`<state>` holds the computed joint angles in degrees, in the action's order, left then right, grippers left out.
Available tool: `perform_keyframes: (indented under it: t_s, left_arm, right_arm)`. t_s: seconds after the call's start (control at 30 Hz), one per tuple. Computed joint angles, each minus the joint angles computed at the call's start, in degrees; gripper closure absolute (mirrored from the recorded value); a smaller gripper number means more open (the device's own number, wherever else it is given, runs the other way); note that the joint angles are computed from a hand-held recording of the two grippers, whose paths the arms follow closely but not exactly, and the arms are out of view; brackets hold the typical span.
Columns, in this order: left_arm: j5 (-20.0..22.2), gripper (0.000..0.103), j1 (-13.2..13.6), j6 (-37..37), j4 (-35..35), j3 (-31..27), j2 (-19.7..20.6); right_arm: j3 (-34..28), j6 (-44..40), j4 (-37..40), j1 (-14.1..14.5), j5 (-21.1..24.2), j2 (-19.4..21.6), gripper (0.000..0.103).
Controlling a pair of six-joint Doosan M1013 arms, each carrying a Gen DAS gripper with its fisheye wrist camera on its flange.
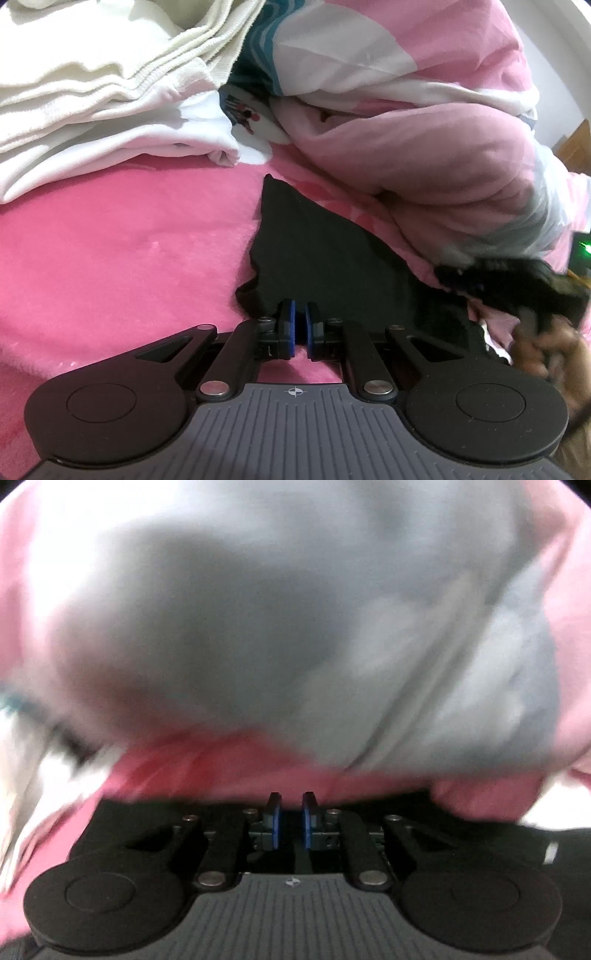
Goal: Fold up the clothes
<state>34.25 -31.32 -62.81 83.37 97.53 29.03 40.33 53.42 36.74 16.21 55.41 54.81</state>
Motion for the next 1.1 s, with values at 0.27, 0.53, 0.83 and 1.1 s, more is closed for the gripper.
perform_keyframes:
  t_s: [0.27, 0.53, 0.83, 1.1]
  left_arm:
    - [1.60, 0.095, -0.24, -0.13, -0.39, -0.12, 0.19]
    - [1.09, 0.096, -0.05, -3.13, 0.53, 0.59, -0.38]
    - [5.24, 0.096, -0.78, -3.00, -0.76, 0.65, -0.96]
    - [-3.62, 0.092, -1.15, -1.03, -0.22, 0.33, -2.04]
  right_arm:
    - [-5.80, 10.38, -4.14, 3.21, -0.83, 3.79, 0.092]
    - [2.55, 5.66, 8.21, -0.40, -0.24, -1.84, 0.089]
    - [26.81, 0.23, 26.82, -9.19, -3.43, -15.88, 0.089]
    - [42.64, -5.50, 31.57, -15.31, -8.22, -21.57, 0.089]
